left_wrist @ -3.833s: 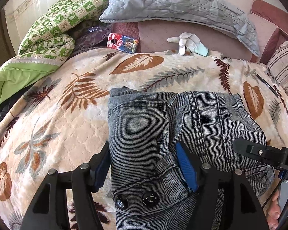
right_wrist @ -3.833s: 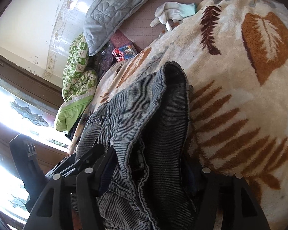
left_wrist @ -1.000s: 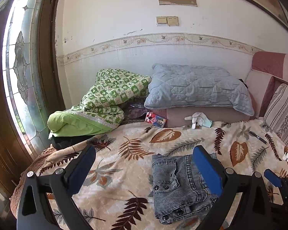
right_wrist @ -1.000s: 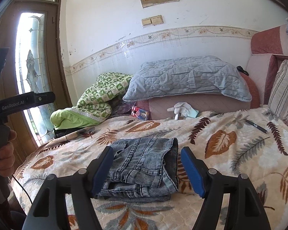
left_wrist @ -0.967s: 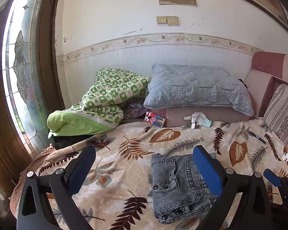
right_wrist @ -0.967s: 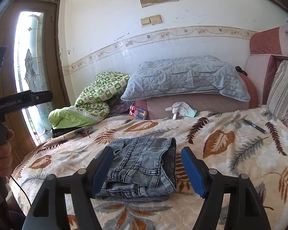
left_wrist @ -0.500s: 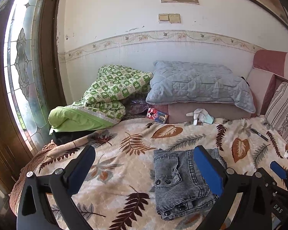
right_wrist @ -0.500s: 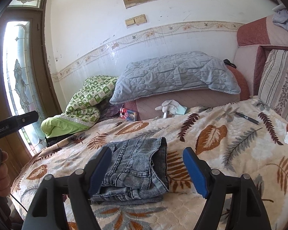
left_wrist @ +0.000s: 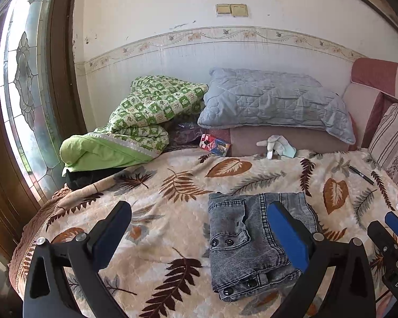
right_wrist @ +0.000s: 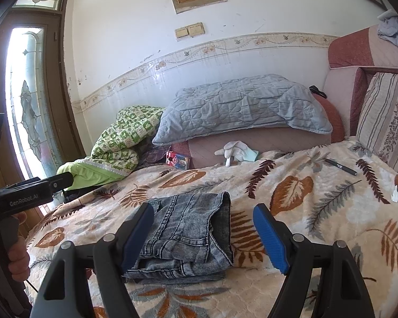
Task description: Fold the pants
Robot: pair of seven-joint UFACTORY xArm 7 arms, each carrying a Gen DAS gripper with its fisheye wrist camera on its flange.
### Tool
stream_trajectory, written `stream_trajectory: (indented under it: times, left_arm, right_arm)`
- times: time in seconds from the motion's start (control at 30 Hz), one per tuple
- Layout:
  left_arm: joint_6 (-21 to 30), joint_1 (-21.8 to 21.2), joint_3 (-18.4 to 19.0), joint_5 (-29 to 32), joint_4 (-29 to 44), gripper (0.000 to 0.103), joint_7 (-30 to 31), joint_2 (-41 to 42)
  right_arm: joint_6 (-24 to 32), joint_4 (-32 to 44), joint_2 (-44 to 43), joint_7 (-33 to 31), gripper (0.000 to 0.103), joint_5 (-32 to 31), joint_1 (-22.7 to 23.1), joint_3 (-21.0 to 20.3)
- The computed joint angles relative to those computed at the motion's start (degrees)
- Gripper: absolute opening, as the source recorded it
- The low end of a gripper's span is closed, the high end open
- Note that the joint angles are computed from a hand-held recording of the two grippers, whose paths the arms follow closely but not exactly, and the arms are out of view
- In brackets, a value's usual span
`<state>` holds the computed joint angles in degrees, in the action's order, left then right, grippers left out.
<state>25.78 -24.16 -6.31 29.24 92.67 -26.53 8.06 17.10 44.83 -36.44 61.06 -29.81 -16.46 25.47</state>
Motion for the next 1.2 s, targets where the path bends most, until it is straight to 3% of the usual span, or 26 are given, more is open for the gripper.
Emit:
stream_trajectory:
  times: [1.2]
  left_arm:
    - [-0.17,-0.34,-0.55,-1.17,-0.84,0.102,3.06,-0.29]
  right_arm:
    - [0.61,0.47,1.78,-0.07,0.08,-0.7,1.41,-1.08]
